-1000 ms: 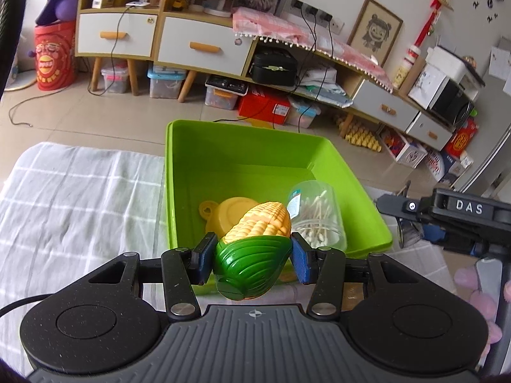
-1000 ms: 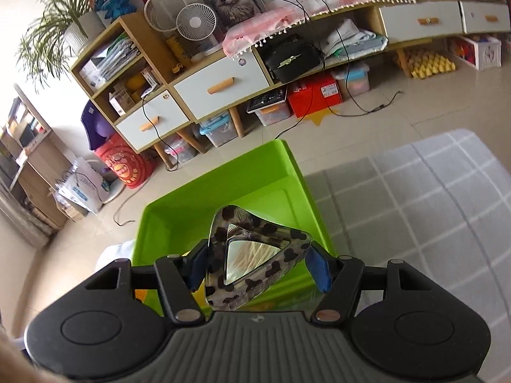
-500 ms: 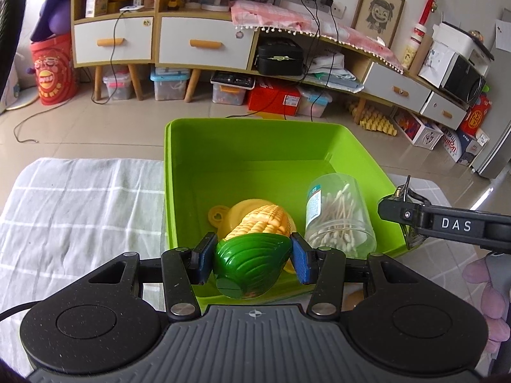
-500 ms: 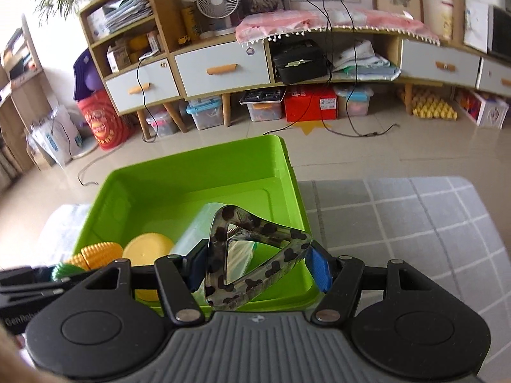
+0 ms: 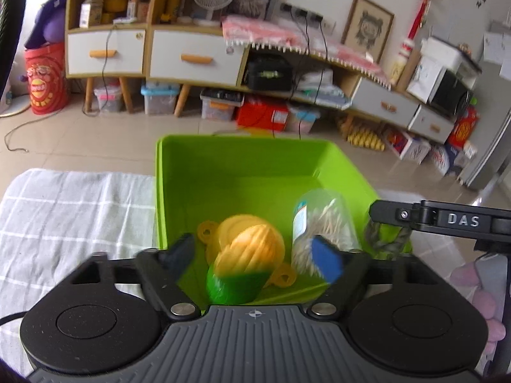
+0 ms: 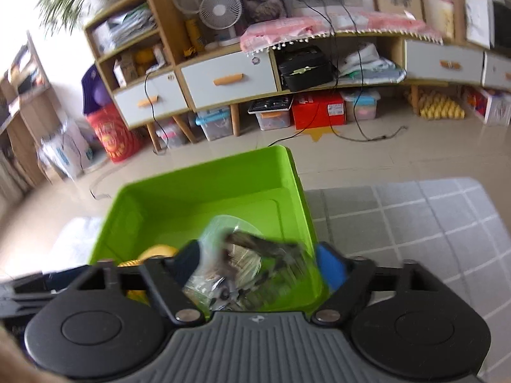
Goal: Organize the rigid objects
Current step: 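Carry the hair clip and corn into the green bin and release both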
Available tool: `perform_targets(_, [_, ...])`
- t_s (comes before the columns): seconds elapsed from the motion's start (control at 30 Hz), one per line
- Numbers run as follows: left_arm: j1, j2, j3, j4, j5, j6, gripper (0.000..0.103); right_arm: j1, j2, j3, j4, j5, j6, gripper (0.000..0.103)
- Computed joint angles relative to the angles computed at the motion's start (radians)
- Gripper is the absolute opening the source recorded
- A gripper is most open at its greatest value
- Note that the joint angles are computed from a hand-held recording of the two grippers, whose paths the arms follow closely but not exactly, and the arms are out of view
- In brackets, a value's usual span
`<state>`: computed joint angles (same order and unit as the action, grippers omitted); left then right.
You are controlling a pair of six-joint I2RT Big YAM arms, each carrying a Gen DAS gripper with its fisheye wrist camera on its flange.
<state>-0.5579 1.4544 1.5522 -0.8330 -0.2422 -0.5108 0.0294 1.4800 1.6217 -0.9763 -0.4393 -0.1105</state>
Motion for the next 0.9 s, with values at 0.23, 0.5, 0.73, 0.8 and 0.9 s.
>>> perform_targets(0.23, [-0.014,-0.007,0.014,-0.014,-0.012,0.005,0.095,-0.003,-0.002,0.026,-0.033,0.012,0.006,0.072])
perform_targets(0.5, [-0.031,-0.023,0.022,-0.044,-0.029,0.000,0.099,-0.010,-0.030,0.027,-0.076,0.004,0.001,0.072])
perform_targets(0.73, [-0.046,-0.051,0.015,-0.065,-0.049,-0.005,0.101,-0.020,-0.071,0.015,-0.112,-0.010,-0.010,0.072])
perform_targets(0.8, [-0.053,-0.059,0.013,-0.073,-0.054,-0.007,0.101,-0.024,-0.084,0.009,-0.122,-0.013,-0.018,0.072])
perform_targets(0.9, [-0.064,-0.072,0.005,-0.087,-0.064,-0.008,0.101,-0.029,-0.102,0.004,-0.138,-0.021,-0.029,0.073])
